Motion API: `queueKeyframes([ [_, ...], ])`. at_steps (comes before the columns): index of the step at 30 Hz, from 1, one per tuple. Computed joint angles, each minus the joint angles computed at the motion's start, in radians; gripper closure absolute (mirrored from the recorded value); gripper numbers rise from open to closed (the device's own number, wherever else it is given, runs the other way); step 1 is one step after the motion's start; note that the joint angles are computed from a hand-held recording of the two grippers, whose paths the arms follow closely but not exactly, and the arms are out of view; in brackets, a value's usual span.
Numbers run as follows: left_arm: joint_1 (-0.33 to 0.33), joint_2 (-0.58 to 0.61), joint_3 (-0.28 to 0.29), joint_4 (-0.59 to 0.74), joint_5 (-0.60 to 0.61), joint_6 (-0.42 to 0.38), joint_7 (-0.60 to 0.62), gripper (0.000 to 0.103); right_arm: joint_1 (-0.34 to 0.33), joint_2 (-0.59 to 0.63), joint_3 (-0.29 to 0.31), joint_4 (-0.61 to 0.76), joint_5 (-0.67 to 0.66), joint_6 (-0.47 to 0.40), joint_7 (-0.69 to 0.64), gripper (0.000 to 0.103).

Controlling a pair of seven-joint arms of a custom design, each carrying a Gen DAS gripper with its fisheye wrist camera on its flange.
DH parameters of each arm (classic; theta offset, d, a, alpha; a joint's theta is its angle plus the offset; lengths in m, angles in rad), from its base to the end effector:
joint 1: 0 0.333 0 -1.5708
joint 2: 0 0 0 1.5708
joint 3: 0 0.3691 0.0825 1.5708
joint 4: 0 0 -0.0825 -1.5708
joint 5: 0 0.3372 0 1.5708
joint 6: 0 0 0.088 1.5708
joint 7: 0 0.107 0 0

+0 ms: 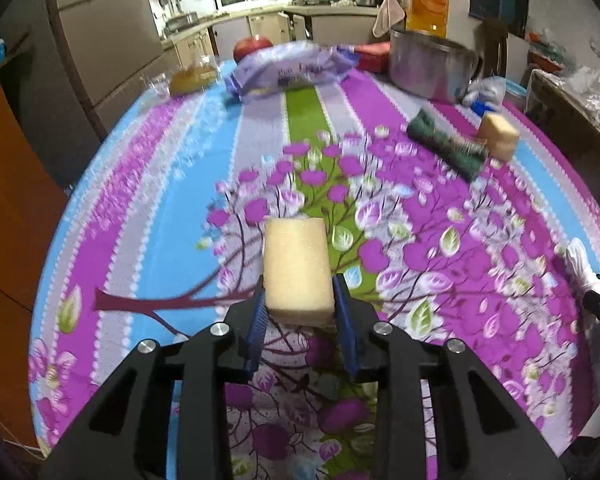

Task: Collect trash
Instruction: 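Carry the yellow sponge and white mask with both tools over the green bin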

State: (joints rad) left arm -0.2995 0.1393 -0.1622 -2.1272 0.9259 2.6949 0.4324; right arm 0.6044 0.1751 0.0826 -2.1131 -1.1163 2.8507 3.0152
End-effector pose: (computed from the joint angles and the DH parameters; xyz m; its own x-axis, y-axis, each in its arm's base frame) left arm 0.4917 -0.2700 0.4649 -0.0433 -0.9930 -0.1095 -0.7850 0.1017 -0.6111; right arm 0.4083 0.3940 0.4573 0.2547 -0.9654 -0.0553 -0.7146 -0.1494 -0.6834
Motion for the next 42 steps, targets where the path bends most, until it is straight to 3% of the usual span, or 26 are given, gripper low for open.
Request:
queueKeyframes([
  [8, -0.065, 0.013, -0.029, 0.147, 0.124, -0.124, -0.043, 0.073, -0.066, -0.063, 0.025, 0.004, 0.307, 0.104, -0.267, 0.076],
  [14, -0.126, 0.045, -0.043, 0.246, 0.208, -0.182, -0.032, 0.073, -0.081, -0.116, 0.051, 0.009, 0.508, 0.03, -0.494, 0.076],
  [18, -0.15, 0.059, -0.046, 0.28, 0.214, -0.197, -0.018, 0.073, -0.09, -0.157, 0.058, -0.004, 0.491, -0.011, -0.501, 0.076],
  [29, -0.211, 0.084, -0.052, 0.337, 0.236, -0.252, 0.01, 0.073, -0.166, -0.25, 0.101, -0.087, 0.424, 0.01, -0.444, 0.076],
  [36, -0.262, 0.138, -0.055, 0.43, 0.241, -0.26, 0.078, 0.073, -0.254, -0.369, 0.128, -0.164, 0.4, -0.015, -0.408, 0.076],
  [42, -0.324, 0.246, -0.047, 0.582, 0.15, -0.22, 0.215, 0.073, -0.358, -0.502, 0.152, -0.255, 0.428, -0.043, -0.416, 0.076],
])
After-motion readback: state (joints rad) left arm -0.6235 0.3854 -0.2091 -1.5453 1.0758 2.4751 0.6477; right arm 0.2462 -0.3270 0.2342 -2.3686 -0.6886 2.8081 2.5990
